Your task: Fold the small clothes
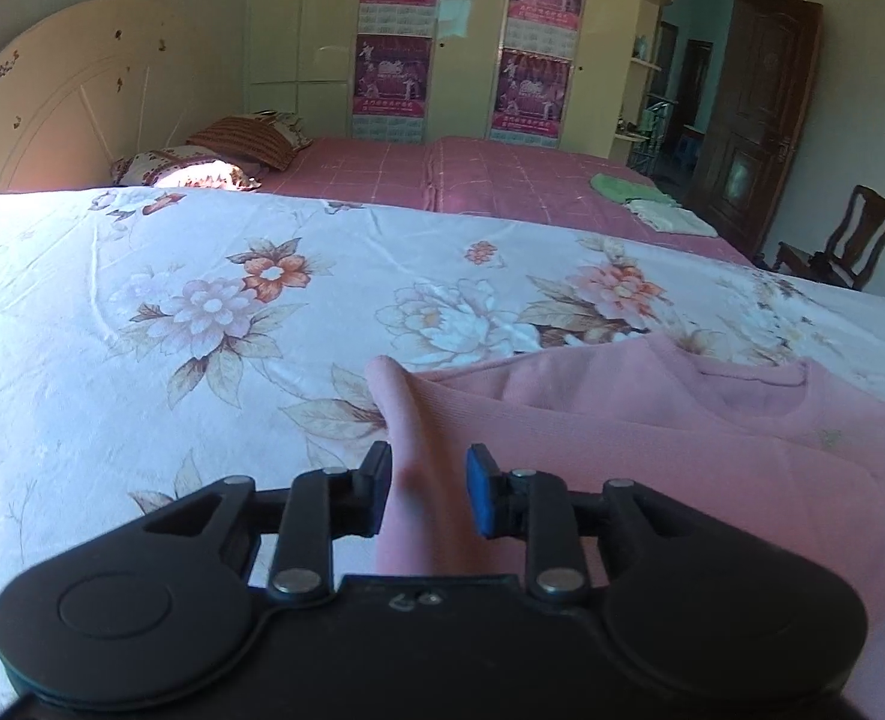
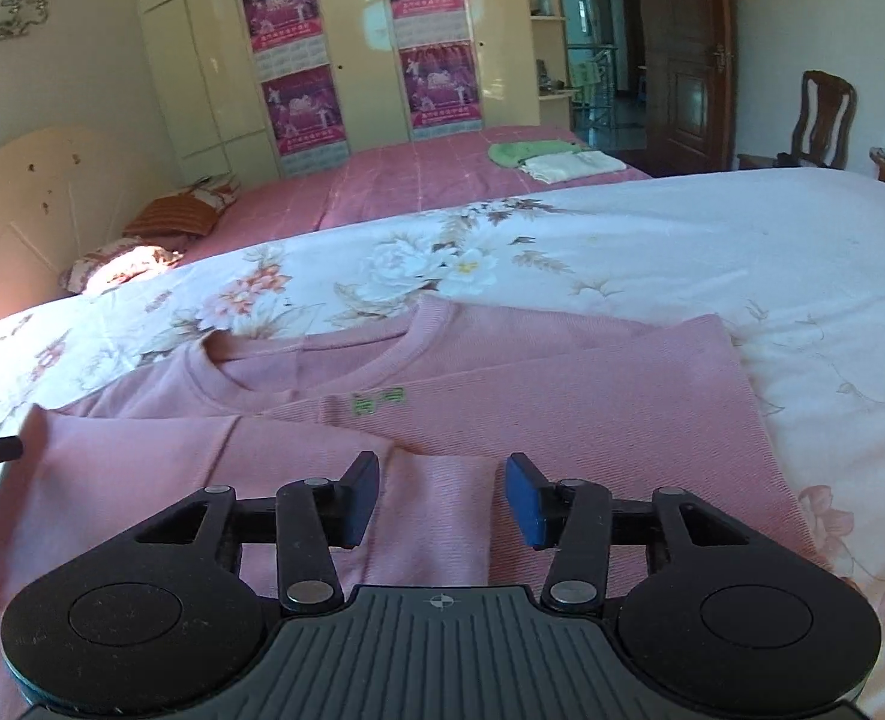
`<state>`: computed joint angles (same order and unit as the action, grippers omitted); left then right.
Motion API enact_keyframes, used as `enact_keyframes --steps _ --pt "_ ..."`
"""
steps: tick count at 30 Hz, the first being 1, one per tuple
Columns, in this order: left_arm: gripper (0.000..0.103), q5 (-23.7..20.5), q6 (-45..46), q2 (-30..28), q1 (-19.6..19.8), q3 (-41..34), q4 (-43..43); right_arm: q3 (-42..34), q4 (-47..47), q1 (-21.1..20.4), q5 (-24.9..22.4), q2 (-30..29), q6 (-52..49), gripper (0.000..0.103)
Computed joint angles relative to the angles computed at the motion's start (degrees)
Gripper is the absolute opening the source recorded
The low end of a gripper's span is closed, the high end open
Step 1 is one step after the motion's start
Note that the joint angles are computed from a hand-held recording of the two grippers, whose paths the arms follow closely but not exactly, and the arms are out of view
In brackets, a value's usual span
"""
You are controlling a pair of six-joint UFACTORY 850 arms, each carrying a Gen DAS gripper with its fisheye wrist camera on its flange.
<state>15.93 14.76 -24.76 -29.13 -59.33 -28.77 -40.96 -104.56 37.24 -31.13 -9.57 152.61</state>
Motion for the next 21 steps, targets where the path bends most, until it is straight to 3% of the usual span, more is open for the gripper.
enact_keyframes --steps 3,6,8,11,14,21 --pt "0.03 -1.7 -5.9 2.6 -2.1 3.1 5.9 -1.4 0.0 2.2 1.5 -1.5 -2.2 0.047" --pt "0.031 -3.3 -3.0 2.8 -4.0 5.0 2.4 -2.6 3.7 3.4 3.0 -3.7 -7.2 0.047" --pt "0.032 -3.6 0.3 2.4 -4.3 6.1 -1.9 -2.6 8.3 4.2 1.3 -4.8 -12.8 0.047" --pt "0.033 0.4 1.7 3.2 -4.6 8.7 -2.9 -0.8 8.7 4.3 0.1 -3.7 -14.1 0.047" --pt "0.03 -1.5 5.2 4.9 -4.5 9.2 -9.1 -0.1 9.5 4.2 0.8 -2.7 -14.8 0.048" --pt "0.03 -3.4 1.9 11.1 -8.1 13.3 -8.4 2.2 9.1 8.9 1.4 2.4 -12.1 0.047"
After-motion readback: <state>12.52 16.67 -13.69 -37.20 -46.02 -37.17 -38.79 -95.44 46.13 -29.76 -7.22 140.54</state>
